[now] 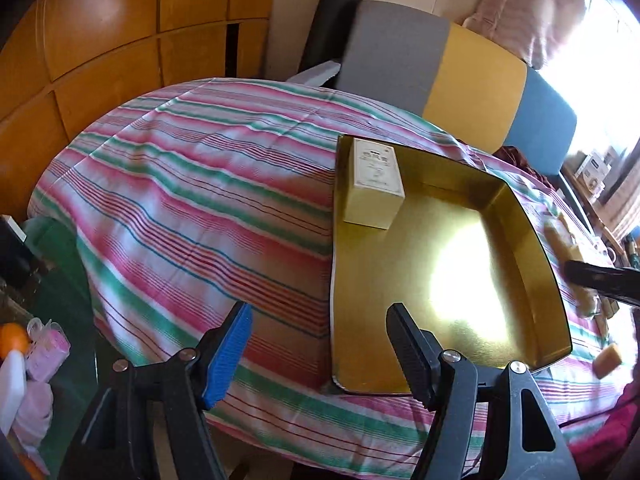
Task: Organize objects
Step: 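Place the cracker packet in the tray beside the white box with the right tool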
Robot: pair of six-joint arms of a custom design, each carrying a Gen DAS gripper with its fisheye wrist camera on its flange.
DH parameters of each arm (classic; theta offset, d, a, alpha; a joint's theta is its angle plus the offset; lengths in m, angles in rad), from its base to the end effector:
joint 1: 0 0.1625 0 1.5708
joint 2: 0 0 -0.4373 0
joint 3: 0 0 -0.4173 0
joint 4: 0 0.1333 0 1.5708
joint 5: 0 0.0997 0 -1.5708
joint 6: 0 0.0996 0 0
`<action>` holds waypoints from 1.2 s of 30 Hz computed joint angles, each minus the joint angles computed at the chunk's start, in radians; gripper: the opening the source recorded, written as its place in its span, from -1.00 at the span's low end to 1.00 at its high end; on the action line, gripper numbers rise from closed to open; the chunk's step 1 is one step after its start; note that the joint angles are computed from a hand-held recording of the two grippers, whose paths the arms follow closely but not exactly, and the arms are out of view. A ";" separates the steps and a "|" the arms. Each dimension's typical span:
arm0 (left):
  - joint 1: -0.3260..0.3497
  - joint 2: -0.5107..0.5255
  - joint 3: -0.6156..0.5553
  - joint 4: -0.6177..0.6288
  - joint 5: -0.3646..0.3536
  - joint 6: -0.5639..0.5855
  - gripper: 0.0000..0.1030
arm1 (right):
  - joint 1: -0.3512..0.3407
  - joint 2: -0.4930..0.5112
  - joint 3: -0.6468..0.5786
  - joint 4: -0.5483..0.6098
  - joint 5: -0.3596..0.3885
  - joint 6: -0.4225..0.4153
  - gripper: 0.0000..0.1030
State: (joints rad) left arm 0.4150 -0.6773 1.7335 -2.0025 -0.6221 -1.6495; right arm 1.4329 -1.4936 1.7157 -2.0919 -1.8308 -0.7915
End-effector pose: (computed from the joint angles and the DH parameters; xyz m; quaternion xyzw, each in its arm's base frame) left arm -0.4564 -0.4352 -0.0321 -0.0708 0.8552 -0.3828 0.3422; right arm 0.0291 -0.5738 0.4440 0.2965 -0.9348 0.0746 0.1808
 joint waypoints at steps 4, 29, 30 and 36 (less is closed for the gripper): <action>-0.002 -0.017 0.019 0.015 0.005 -0.039 0.37 | 0.061 0.057 0.046 -0.026 -0.080 0.040 -0.08; -0.004 -0.057 0.066 0.037 0.028 -0.122 0.41 | 0.057 0.081 0.090 -0.055 -0.010 0.085 -0.05; -0.008 -0.050 0.054 0.060 0.035 -0.122 0.41 | 0.051 0.061 0.100 -0.077 -0.007 0.055 -0.05; -0.023 -0.013 -0.009 0.140 0.065 -0.082 0.44 | 0.000 -0.034 0.124 -0.161 0.044 -0.067 -0.01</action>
